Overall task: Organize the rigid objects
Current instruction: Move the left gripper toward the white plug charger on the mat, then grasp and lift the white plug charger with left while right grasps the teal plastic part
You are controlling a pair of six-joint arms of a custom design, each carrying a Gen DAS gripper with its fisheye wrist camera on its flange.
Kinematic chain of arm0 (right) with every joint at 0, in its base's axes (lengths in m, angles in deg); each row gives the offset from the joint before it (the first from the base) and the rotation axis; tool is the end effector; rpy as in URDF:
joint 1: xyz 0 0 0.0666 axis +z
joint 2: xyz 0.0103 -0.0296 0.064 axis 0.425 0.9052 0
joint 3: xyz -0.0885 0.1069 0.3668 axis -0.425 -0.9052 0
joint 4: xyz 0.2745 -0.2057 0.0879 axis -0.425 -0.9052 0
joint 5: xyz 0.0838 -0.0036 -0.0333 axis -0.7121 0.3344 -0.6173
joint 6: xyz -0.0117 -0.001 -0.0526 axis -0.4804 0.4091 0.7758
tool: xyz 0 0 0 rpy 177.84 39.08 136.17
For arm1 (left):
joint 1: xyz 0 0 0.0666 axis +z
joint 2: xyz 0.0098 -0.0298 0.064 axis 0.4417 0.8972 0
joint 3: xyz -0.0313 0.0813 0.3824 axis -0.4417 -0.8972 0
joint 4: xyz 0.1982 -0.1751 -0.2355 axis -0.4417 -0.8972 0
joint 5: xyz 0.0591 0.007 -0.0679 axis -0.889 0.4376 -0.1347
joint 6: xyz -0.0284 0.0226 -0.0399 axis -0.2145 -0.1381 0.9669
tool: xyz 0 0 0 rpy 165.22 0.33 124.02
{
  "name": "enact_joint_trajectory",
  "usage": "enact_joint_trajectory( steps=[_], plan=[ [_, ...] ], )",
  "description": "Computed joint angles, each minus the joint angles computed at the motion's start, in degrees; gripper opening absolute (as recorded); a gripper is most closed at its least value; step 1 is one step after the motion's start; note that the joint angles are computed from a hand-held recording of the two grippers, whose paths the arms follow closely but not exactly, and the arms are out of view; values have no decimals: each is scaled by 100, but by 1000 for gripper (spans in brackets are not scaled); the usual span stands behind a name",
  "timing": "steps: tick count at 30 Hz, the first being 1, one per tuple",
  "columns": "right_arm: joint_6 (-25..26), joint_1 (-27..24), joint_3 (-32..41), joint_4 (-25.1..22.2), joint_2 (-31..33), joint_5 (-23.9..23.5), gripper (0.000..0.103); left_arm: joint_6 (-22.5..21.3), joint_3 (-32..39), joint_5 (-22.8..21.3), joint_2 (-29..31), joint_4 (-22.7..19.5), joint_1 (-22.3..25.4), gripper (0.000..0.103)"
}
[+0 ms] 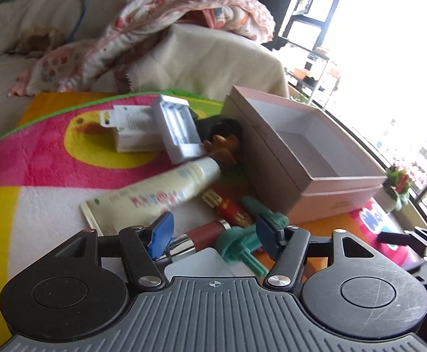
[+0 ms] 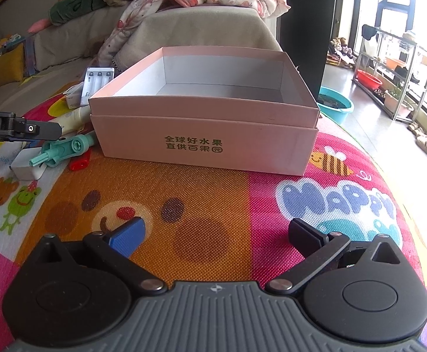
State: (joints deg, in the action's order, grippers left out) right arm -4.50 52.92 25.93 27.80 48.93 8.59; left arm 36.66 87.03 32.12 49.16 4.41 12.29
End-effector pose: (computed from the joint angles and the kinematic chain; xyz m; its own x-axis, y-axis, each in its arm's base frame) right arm 0.5653 0.2847 0.3369 -0.6957 -0.0149 -0.7182 -0.0290 0.9996 0.0074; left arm 0.6742 -0.1799 0.3306 -0.6704 0.0633 -0.7393 0.4063 0.8651 -0.2943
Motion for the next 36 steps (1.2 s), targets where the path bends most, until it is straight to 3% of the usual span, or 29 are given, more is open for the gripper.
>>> enact_joint_trajectory(
  steps=[7, 9, 14, 17, 21, 26, 30, 34, 36],
  plan=[
    [19, 4, -30, 63, -9, 4, 103, -396, -1068, 233, -711, 140, -131, 67],
    [20, 5, -38, 74, -13, 6, 103, -693, -1429, -20, -947, 316, -237, 67],
    [19, 10, -38, 87, -10, 21, 103, -1703, -2068, -1174, -1354, 684, -511, 68],
    [22, 16, -50, 103, -13, 42, 103, -1581, -2136, -1185, -1393, 697, -447, 68],
    [18, 13, -82, 136, -30, 47, 103, -1210, -2071, -674, -1327, 520, -328, 68],
    [18, 11, -85, 137, -32, 43, 103, -1524, -2334, -150, -1520, 500, -482, 68],
    [21, 11, -82, 131, -31, 44, 103, -1612, -2456, -440, -1635, 605, -616, 68],
    [13, 9, -85, 134, -33, 36, 103, -1765, -2302, -942, -1578, 245, -694, 67],
    [12, 10, -72, 115, -28, 43, 103, -1707, -2339, -993, -1603, 215, -685, 65]
  ],
)
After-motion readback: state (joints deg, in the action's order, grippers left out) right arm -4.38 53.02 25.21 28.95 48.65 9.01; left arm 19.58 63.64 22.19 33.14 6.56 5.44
